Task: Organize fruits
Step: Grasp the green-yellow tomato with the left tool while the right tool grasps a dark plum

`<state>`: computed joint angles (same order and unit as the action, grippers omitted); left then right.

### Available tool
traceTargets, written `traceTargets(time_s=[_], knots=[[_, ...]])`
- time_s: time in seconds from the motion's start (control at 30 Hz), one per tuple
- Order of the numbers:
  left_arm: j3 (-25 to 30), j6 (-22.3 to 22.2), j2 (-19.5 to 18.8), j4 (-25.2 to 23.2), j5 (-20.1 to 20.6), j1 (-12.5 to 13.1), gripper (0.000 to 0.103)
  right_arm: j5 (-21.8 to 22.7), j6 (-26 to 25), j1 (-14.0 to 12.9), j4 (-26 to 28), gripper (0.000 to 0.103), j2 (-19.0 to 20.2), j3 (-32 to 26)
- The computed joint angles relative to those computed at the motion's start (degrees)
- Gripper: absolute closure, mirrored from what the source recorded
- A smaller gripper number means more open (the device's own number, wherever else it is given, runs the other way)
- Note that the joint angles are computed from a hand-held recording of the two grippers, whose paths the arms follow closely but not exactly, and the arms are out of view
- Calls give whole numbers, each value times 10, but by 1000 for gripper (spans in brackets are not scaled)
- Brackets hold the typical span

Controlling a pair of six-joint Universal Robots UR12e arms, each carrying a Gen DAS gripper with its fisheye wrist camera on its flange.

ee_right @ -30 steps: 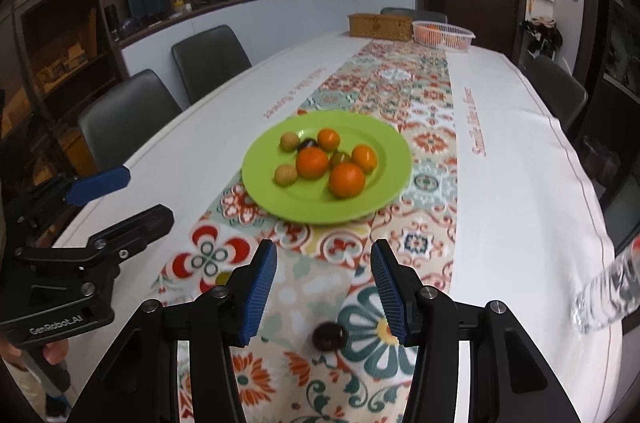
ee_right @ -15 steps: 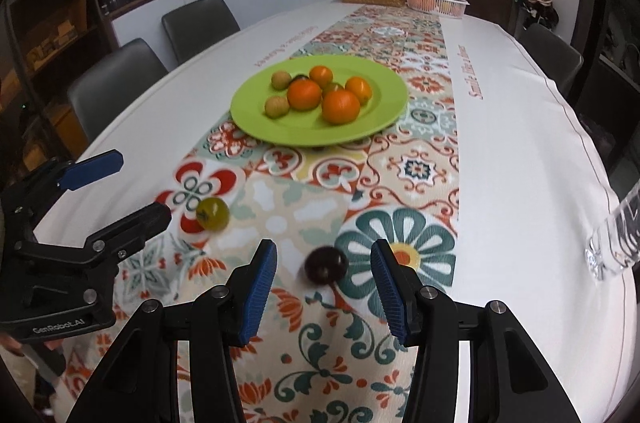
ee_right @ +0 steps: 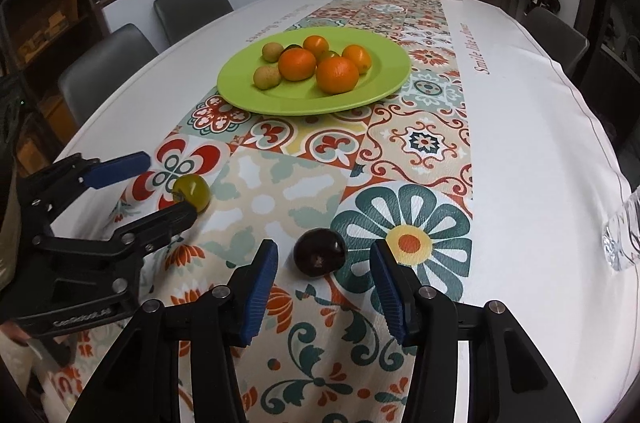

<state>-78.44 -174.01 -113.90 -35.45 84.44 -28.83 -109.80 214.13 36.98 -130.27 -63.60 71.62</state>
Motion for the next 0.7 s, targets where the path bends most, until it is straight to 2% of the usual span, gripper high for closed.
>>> traceTargets(time_s=[0.37,0.7], knots=[[20,-10,-11,-46,-24,2,74,18,-6,-4,0,72,4,-2],[18,-17,-5,-50,-22,-1,75,15,-9,-2,-15,73,-1,4]])
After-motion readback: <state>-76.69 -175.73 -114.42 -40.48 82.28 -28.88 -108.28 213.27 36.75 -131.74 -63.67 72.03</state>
